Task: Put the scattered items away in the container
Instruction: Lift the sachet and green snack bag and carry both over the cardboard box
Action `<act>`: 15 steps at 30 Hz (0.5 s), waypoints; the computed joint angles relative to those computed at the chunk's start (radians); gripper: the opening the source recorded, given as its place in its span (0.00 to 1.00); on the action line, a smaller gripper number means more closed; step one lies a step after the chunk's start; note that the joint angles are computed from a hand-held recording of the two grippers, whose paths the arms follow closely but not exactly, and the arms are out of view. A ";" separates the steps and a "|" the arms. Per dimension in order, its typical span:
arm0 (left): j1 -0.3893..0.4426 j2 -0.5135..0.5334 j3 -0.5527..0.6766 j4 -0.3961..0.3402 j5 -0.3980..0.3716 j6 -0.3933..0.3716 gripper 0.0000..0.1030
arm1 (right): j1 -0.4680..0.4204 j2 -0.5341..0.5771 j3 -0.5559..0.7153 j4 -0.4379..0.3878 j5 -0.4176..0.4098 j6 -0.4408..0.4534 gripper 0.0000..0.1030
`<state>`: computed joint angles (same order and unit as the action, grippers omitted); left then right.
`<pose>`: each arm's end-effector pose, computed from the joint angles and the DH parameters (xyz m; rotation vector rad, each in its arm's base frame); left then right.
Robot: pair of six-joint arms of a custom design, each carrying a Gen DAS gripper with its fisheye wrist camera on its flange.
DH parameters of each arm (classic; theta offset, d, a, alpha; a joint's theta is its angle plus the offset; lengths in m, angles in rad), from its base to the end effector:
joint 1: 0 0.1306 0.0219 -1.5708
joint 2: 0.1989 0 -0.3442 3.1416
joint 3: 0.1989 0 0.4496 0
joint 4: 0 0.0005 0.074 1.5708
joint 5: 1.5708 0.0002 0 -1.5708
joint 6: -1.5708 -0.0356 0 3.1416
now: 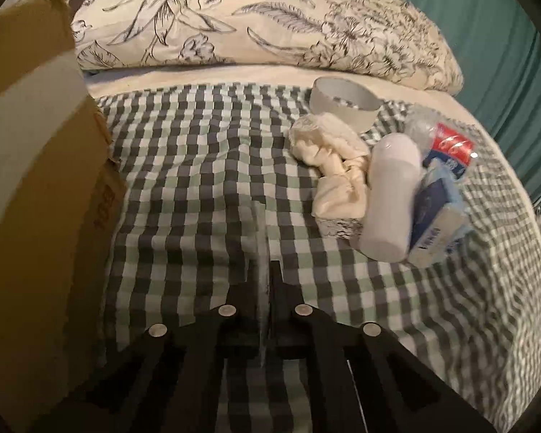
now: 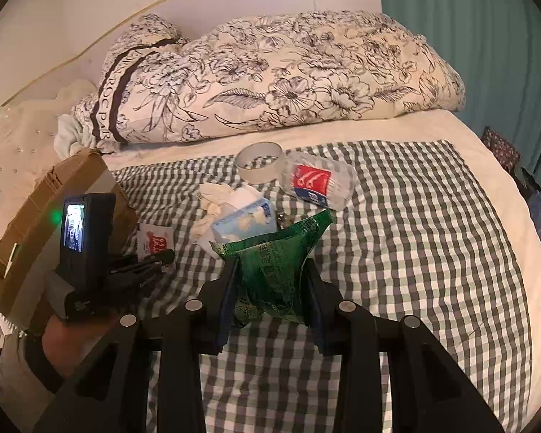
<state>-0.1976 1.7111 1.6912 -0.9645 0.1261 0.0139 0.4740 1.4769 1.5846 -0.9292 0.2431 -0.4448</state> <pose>0.6327 -0.1318 0.3551 0.2835 2.5459 -0.2424 0.5191 0.2561 0.4416 0.0790 2.3652 0.1533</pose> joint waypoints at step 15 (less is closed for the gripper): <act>0.003 -0.300 -0.134 0.039 0.075 0.036 0.03 | 0.083 -0.049 0.056 -0.021 0.097 0.005 0.33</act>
